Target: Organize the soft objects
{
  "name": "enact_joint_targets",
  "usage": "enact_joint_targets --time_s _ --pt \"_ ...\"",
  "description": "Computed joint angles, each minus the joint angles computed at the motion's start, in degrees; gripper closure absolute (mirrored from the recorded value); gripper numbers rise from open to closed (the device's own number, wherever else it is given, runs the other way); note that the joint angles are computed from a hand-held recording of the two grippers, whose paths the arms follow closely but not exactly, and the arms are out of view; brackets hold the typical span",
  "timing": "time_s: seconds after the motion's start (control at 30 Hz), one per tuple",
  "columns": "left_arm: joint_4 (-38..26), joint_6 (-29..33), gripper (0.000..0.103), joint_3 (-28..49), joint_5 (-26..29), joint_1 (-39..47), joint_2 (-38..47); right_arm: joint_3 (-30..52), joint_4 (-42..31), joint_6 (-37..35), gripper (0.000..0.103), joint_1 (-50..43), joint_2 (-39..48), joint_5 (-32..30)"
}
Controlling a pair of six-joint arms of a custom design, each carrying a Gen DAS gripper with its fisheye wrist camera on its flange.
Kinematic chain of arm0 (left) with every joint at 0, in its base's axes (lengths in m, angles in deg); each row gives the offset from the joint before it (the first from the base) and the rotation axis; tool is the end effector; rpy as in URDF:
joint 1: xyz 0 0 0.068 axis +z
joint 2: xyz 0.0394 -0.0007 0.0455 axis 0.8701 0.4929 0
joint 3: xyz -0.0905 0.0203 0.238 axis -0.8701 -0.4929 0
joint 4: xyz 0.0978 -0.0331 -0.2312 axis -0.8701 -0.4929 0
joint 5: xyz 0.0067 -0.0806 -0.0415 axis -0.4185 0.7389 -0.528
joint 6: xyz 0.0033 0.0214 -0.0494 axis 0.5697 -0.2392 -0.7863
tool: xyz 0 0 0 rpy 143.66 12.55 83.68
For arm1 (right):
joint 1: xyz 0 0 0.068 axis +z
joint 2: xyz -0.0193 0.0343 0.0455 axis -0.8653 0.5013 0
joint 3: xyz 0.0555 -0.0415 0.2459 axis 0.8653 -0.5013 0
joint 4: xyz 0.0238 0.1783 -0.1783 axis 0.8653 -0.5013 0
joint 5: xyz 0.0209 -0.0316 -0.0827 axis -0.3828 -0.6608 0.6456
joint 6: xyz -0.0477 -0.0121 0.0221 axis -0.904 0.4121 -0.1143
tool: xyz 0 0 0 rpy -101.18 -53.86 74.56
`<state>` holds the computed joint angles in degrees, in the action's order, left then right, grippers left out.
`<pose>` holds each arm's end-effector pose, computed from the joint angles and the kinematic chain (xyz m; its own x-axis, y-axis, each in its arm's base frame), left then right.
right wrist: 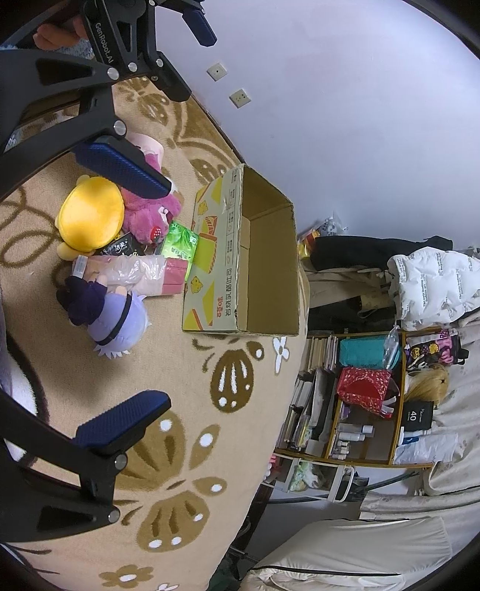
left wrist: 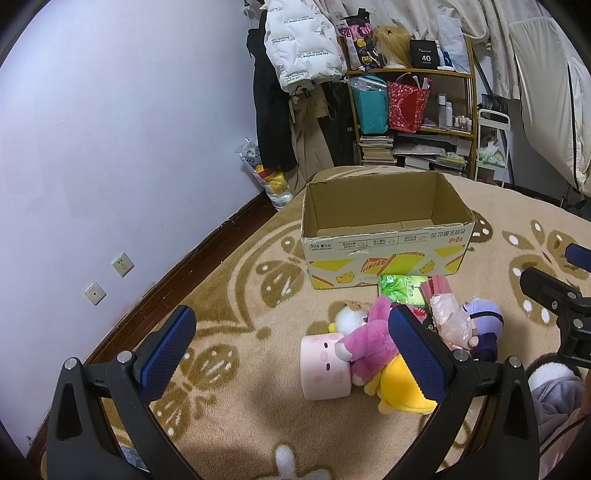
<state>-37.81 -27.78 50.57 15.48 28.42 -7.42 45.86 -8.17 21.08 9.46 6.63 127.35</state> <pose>0.2147 -0.1294 0.2169 -0.4321 0.4810 -0.7628 0.5351 0.8176 0.2124 0.1178 0.2401 0.2281 -0.5668 0.3897 -0.7259 0.5263 0.8491 0.0449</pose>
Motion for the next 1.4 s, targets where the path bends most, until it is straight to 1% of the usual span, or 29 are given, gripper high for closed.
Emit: enact_joint_targets --time_s 0.2,0.33,0.43,0.5,0.57,0.67,0.77,0.87,1.1,1.3,1.4 --pt "-0.33 0.01 0.0 0.15 0.16 0.14 0.18 0.02 -0.82 1.55 0.0 0.25 -0.05 0.59" --pt "0.01 0.26 0.0 -0.11 0.69 0.45 0.66 -1.51 0.24 1.82 0.0 -0.19 -1.4 0.09" --pt "-0.92 0.31 0.0 1.21 0.84 0.42 2.21 -2.89 1.95 1.06 0.0 -0.92 -2.91 -0.29" --pt "-1.95 0.02 0.0 2.55 -1.3 -0.31 4.01 -3.52 3.09 -0.25 0.0 -1.95 -3.47 -1.49" --pt "-2.95 -0.25 0.0 3.77 -2.62 -0.6 5.71 -3.4 3.24 -0.78 0.0 -2.6 -3.17 -1.39" --pt "-3.7 -0.48 0.0 5.54 -2.53 -0.19 8.35 -4.19 5.39 -3.18 0.0 -4.1 -3.76 -2.09" --pt "-3.91 -0.96 0.0 7.51 -4.02 -0.43 11.43 -6.9 10.18 -7.04 0.0 -6.98 -5.03 -4.22" --pt "-4.37 -1.11 0.0 9.35 -3.74 -0.01 14.31 -9.4 14.13 -9.17 0.0 -9.58 -5.77 -6.93" --pt "-5.85 -1.85 0.0 14.22 -3.74 0.51 20.98 -16.39 22.46 -12.02 0.0 -14.18 -8.95 -11.48" --pt "-8.47 -2.63 0.0 19.4 -2.29 1.74 27.92 -19.36 27.51 -14.62 0.0 -17.35 -8.67 -14.94" --pt "-9.76 -3.1 0.0 21.62 -1.84 2.19 30.96 -19.79 28.72 -15.75 0.0 -18.75 -7.6 -17.31"
